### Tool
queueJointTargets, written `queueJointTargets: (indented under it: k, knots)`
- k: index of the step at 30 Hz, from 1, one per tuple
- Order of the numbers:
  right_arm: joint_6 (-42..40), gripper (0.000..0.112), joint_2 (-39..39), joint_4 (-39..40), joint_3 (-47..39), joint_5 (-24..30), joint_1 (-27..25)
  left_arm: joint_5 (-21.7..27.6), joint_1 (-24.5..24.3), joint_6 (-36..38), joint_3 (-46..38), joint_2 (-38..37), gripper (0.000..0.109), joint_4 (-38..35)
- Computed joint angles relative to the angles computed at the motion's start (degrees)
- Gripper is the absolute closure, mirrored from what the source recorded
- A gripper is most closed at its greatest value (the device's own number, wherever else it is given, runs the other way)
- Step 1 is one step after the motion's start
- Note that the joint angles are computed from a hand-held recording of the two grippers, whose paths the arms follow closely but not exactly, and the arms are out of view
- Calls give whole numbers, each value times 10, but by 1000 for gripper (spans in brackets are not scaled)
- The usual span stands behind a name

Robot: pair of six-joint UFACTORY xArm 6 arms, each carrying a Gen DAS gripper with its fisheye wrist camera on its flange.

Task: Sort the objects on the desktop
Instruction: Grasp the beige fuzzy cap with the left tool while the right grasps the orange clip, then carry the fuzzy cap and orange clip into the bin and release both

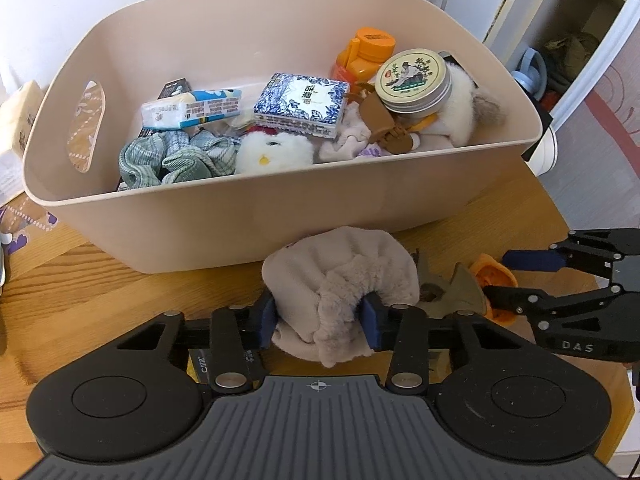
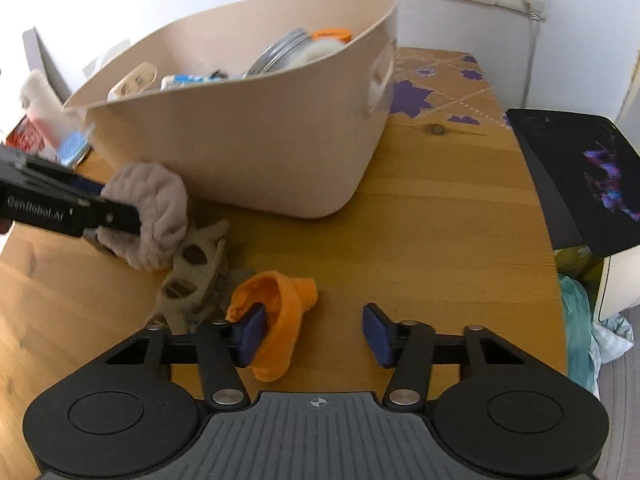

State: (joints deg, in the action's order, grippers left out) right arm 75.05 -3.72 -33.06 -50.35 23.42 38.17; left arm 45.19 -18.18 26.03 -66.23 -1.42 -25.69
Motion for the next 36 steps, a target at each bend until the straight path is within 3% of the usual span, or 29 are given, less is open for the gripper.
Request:
queueJointTargets:
  k: [4, 10, 20, 36]
  knots:
    - [-34, 101, 11, 9, -13, 2, 4, 1, 3, 8, 3, -2, 75, -9]
    - [-27, 104, 9, -7, -23, 26, 16, -6, 6, 17, 18, -19, 83, -18]
    - [48, 105, -43, -62, 0, 56, 36, -5, 17, 19, 52, -65, 84, -16]
    - [123, 105, -100, -131, -9, 149, 95, 20, 67, 61, 128, -191, 84, -35]
